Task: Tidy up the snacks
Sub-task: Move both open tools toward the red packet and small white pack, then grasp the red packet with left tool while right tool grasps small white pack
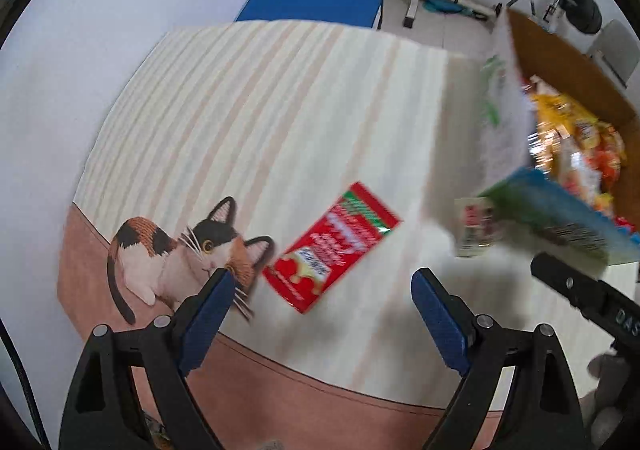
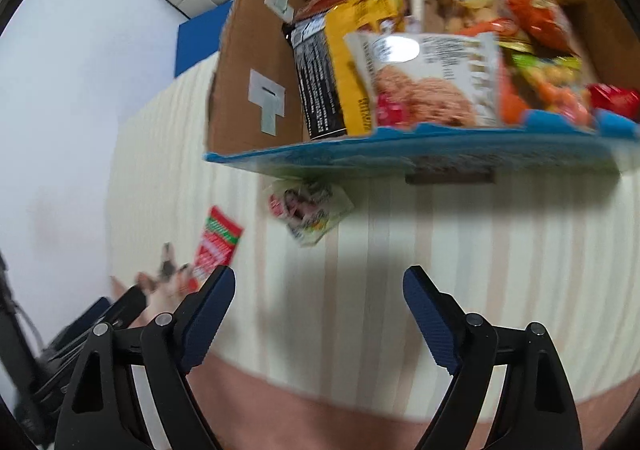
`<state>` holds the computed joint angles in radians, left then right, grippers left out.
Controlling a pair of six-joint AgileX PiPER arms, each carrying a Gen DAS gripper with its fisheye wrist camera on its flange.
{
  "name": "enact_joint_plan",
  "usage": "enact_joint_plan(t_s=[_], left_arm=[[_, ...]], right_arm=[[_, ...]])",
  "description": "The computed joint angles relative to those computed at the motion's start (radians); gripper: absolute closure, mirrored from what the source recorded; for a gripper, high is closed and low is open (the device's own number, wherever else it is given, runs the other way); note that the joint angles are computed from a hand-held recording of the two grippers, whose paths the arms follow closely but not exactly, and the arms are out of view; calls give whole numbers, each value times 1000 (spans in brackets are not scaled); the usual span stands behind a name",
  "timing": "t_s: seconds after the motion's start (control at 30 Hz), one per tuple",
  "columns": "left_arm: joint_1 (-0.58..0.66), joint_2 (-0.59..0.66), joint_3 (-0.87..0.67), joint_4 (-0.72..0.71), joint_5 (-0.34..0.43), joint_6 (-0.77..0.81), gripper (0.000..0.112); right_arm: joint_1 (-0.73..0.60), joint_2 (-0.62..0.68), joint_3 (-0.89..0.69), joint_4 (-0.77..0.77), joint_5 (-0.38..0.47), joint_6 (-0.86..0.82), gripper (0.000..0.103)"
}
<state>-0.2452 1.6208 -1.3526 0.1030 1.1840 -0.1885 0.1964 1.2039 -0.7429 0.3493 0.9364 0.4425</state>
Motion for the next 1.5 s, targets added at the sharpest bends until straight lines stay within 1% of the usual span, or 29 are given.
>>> enact_joint_plan(t_s=[0.07,0.17,0.23,0.33,0.4,0.5,0.53,0.57,0.6,0.67,0.73,0.77,0.8,0.87,0.9,0.97,1.03,1.1,1.13,1.2,1.27,1.33,1.37,1.4,1.5], left_arm=[[22,25,31,-8,-45,45,22],[31,72,54,12,-98,109,22],[39,116,50,7,-116,164,22],[44,173,35,-10,-129,237,22],[45,203,25,-21,-131,274,22],[49,256,-5,-56,-106,341,22],[51,279,-19,-67,-91,363,22],[53,295,-28,-74,-80,374,22],[55,307,-35,-81,-73,385,22],[55,330,-44,-81,-65,400,22],[62,342,-48,-97,-59,421,22],[67,342,-48,-107,-60,429,22],[71,347,-51,-109,-54,420,22],[90,359,-65,-128,-39,427,22],[102,363,-69,-137,-39,431,25],[125,365,-75,-171,-22,433,38],[135,365,-77,-179,-9,417,41],[144,358,-66,-188,4,399,43],[160,342,-31,-199,-3,403,44],[169,325,-3,-223,7,400,44],[175,308,26,-236,0,406,44],[164,290,52,-225,-19,399,44],[159,287,60,-218,-26,396,44],[126,274,89,-214,-46,368,44],[126,279,100,-184,-62,378,44]], right_arm=[[58,60,17,-44,-89,28,15],[112,123,27,-86,-180,62,15],[139,153,26,-111,-224,81,15],[193,202,5,-180,-264,152,15],[221,240,-20,-221,-268,195,15],[247,285,-42,-249,-281,233,15],[248,294,-45,-247,-289,234,17],[249,309,-52,-246,-292,238,22],[252,325,-66,-263,-282,256,25],[246,340,-75,-250,-284,244,28],[254,358,-101,-265,-263,257,29],[262,364,-113,-281,-249,270,35],[281,360,-123,-299,-229,294,35],[289,360,-135,-302,-211,301,39],[286,359,-138,-296,-201,294,41],[271,346,-142,-268,-175,264,43],[255,340,-144,-244,-154,238,44],[239,328,-141,-218,-143,212,47],[227,320,-142,-205,-134,196,48],[165,286,-130,-141,-115,97,48],[146,298,-139,-105,-105,57,45],[141,329,-164,-104,-82,44,41],[141,342,-171,-101,-80,38,41],[149,358,-179,-100,-83,43,40],[155,384,-186,-93,-95,47,36]])
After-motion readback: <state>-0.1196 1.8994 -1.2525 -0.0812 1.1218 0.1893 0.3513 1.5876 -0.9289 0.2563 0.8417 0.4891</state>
